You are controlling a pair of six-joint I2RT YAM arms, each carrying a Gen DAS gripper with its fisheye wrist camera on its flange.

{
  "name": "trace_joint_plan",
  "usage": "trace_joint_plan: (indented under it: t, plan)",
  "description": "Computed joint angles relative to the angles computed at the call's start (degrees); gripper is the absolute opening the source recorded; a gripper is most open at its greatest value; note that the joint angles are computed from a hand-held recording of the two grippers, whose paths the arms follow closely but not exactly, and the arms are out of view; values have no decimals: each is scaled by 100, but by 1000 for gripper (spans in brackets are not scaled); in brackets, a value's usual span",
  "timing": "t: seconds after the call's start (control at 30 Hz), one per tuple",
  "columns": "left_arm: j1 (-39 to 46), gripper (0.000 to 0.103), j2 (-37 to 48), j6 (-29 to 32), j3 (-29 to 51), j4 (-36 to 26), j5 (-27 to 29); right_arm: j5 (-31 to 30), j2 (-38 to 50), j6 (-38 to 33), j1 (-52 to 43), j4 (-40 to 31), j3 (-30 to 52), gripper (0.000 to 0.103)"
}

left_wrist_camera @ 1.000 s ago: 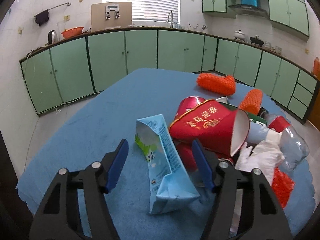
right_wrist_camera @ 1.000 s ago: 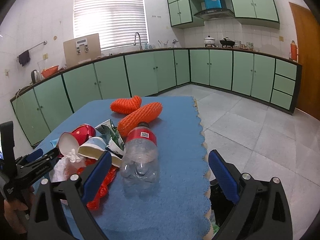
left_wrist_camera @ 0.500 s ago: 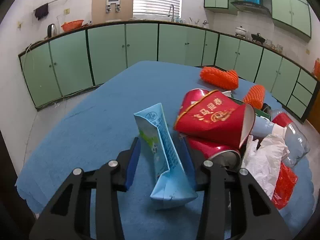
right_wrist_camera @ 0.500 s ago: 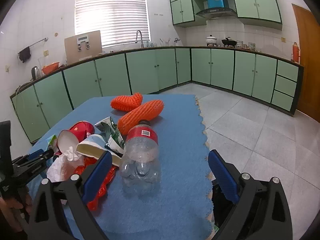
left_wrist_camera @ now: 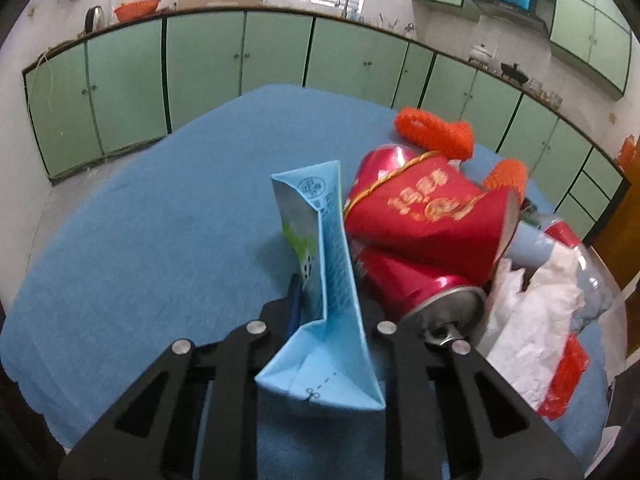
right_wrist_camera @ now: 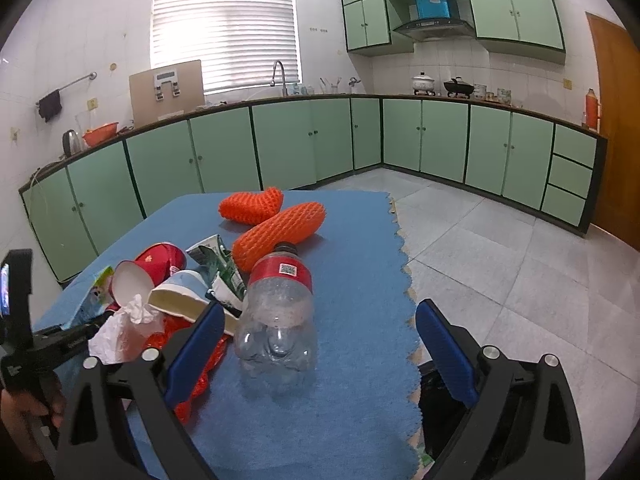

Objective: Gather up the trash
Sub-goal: 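Grasp the light blue milk carton with the left gripper, then grasp the clear plastic bottle with red label with the right gripper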

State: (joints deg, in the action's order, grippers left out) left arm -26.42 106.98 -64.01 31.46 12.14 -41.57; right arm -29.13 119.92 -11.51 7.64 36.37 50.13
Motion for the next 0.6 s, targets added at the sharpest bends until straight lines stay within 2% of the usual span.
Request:
trace_joint_plan:
  t: [0.2,0.3,0.43,0.6]
  plan:
    - [-223,18,-464,-57,12,-562,-639,-83,181,247,81,-242,358,92]
    - [-290,17,-652,176,181,-841,-837,-76,243,262,212,-195,437,92]
    - [-303,17,-655,674,411,-703,-850,131,482,261,429,-370,700,92]
    - [-305,17,-394,995,659,-448,-788,396,880,212,622,-831,1193,92]
